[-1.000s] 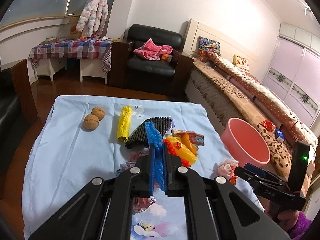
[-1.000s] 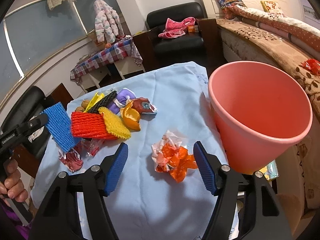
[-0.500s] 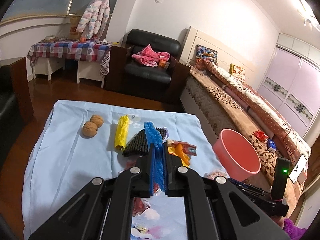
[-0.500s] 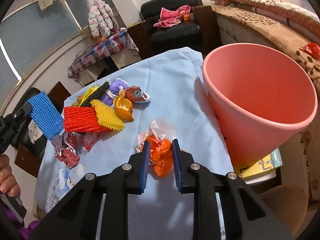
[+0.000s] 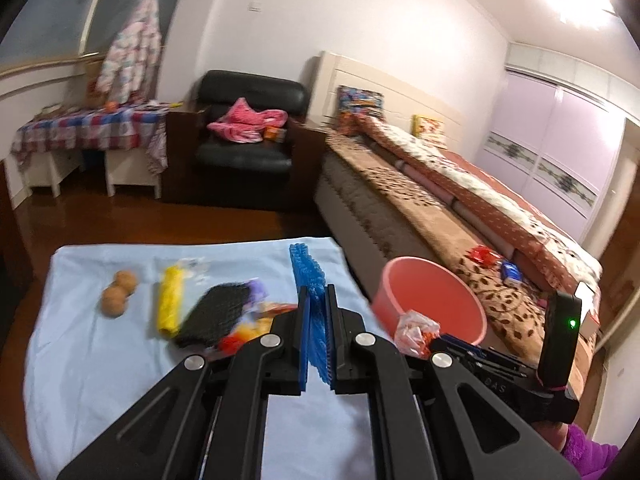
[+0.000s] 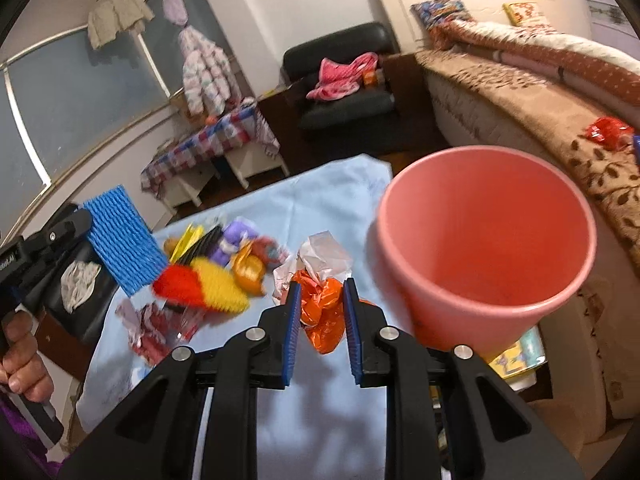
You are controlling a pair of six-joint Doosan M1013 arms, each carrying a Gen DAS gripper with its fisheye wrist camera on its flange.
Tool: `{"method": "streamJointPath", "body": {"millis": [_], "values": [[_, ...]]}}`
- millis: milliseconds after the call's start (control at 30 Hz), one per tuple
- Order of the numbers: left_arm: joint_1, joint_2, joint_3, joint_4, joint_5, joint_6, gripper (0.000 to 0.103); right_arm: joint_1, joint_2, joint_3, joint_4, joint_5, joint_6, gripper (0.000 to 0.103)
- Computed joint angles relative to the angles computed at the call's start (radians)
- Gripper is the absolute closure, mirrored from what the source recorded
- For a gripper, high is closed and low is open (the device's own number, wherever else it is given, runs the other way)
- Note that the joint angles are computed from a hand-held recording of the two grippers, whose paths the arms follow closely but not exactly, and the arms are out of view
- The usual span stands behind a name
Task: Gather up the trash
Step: 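Carry the wrapper over the pink bucket while the left tool grasps the blue mesh net, then open both tools to drop the wrapper and blue net into the bucket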
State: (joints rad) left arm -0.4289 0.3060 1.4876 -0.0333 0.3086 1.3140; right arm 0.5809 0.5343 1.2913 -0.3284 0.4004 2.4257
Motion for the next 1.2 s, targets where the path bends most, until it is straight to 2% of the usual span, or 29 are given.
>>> {"method": "streamJointPath", "body": {"millis": [200, 367, 500, 700, 967, 1067, 1100, 1133, 1200], "values": [[-0.032, 0.064, -0.093, -0.193, 0.028, 0.243, 0.097, -0.024, -0.026, 0.037, -0.177, 0.014, 0.222, 0.081], [-0.063, 0.124, -0.179, -0.282, 0.047, 0.369, 0.097, -0.045, -0.036, 0.056, -0.285, 0.024, 0.360, 0.081], [-0.079, 0.176, -0.248, -0.344, 0.078, 0.441, 0.097, -0.055, -0.036, 0.064, -0.322, 0.035, 0.408, 0.081], [-0.101, 0.249, -0.337, -0.352, 0.143, 0.460, 0.097, -0.066, -0.032, 0.077, -0.336, 0.044, 0.436, 0.081], [-0.113, 0.311, -0.398, -0.278, 0.211, 0.383, 0.096, -0.077, -0.026, 0.079, -0.311, 0.053, 0.439, 0.080], [-0.110, 0.315, -0.401, -0.283, 0.225, 0.376, 0.083, -0.084, -0.021, 0.076, -0.247, 0.037, 0.400, 0.079], [-0.110, 0.313, -0.398, -0.280, 0.224, 0.371, 0.074, -0.088, -0.021, 0.077, -0.223, 0.024, 0.384, 0.078], [-0.110, 0.312, -0.396, -0.275, 0.221, 0.364, 0.069, -0.089, -0.020, 0.078, -0.202, 0.014, 0.368, 0.075], [-0.108, 0.308, -0.390, -0.278, 0.217, 0.366, 0.069, -0.086, -0.019, 0.078, -0.221, 0.015, 0.385, 0.068]]}}
